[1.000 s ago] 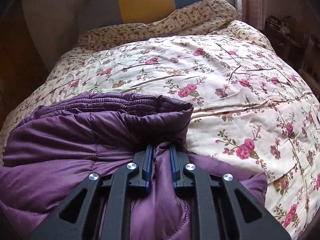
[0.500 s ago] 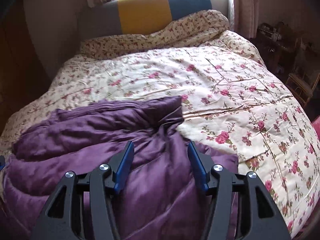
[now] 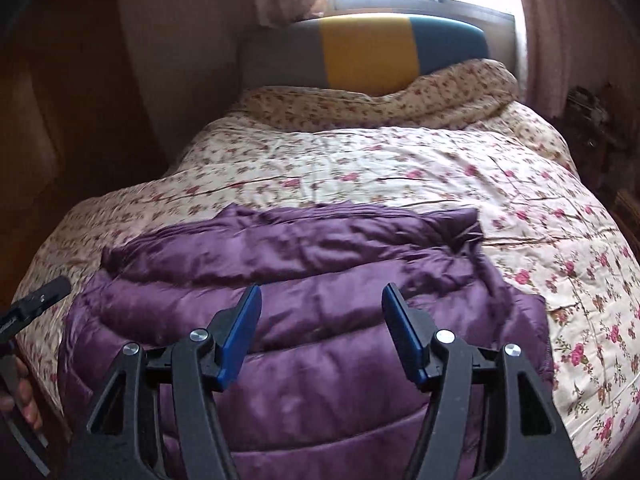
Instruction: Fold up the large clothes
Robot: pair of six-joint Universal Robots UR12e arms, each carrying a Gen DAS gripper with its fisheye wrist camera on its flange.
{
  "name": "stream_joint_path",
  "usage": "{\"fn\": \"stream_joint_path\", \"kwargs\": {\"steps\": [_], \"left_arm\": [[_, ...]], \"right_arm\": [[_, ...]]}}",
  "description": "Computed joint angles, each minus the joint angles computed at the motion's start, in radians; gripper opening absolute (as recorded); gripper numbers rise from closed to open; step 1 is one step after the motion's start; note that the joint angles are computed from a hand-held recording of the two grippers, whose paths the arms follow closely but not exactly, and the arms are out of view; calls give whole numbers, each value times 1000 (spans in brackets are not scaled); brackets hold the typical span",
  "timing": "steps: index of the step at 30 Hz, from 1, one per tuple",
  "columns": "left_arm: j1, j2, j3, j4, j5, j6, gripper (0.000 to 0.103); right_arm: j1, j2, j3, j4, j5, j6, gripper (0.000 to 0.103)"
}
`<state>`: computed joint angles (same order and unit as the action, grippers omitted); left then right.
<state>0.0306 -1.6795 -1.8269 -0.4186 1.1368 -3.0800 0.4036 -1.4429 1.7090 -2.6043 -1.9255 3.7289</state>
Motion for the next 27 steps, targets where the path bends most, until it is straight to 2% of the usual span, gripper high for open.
{"fn": "stream_joint_path", "kwargs": {"steps": [10, 16, 17, 23, 27], "left_arm": [[-38, -9, 3, -14, -16, 40, 60], [-80, -45, 23, -63, 27, 103, 60], [-85, -52, 23, -59, 40, 113, 63], [-96, -81, 5, -17, 65, 144, 64], [-92, -97, 2, 3, 48, 130, 64]], "right_arm": [[13, 17, 8, 19, 18, -10, 64], [24, 23, 42, 21, -3, -26, 65], [26, 26, 46, 17, -10, -33, 65], [37, 50, 76, -48, -41, -48, 65], [33, 49, 83, -55, -37, -47, 65]]}}
